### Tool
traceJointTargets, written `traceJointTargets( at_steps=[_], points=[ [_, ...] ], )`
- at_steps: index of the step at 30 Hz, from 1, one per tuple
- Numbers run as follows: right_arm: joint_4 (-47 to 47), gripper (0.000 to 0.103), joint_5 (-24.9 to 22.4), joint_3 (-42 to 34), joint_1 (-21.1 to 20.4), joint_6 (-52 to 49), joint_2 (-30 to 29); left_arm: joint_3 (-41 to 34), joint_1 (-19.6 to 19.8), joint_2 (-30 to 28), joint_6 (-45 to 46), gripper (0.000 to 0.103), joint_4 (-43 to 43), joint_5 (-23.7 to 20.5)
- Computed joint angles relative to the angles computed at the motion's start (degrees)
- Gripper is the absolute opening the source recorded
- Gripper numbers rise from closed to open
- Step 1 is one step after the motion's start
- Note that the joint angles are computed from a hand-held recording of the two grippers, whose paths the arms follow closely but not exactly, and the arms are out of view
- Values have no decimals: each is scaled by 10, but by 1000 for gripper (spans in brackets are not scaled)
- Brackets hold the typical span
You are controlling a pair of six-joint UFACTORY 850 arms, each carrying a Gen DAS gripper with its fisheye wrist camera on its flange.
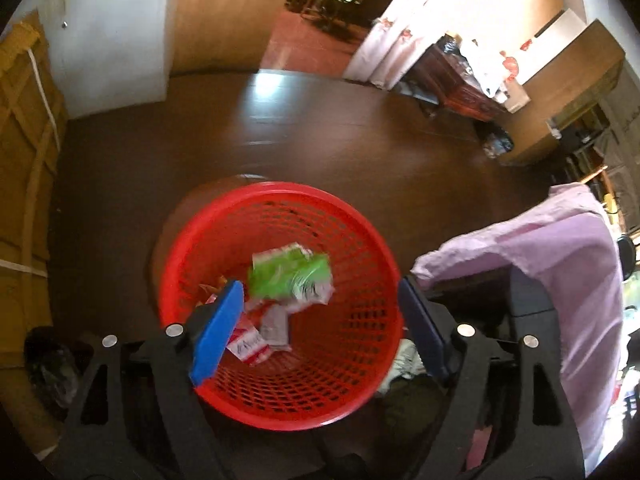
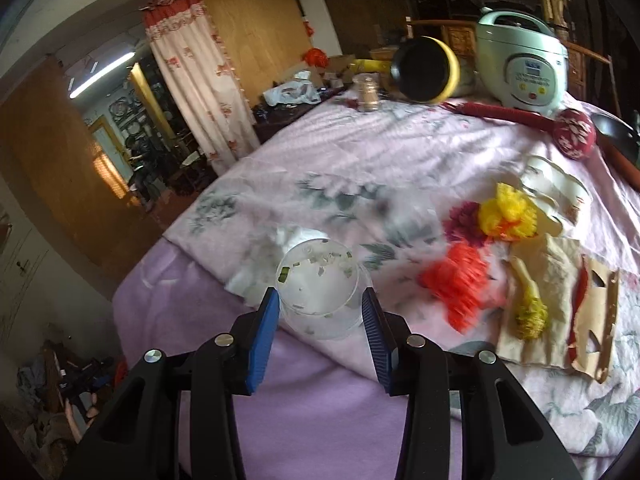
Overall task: Collect trash
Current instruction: 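Drop the clear plastic lid into the basket with the right tool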
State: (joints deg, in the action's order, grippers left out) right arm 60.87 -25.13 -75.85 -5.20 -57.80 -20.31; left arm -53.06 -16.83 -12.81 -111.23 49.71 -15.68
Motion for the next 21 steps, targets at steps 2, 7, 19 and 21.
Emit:
traceJointTargets(
  at_steps=[2, 7, 19, 21],
  points=[
    [11, 42, -3, -1, 15, -17, 3, -2, -6, -1, -9, 81, 13, -26],
    [26, 42, -41, -15, 56, -36, -6, -2, -12, 6, -25, 85, 33, -66],
    [-26, 42, -192, -124, 243, -55, -105, 2, -47, 38, 4, 89, 34, -204],
    [-39, 42, -208, -151, 266, -43, -131, 7, -48, 46, 3, 90, 34, -218]
  ],
)
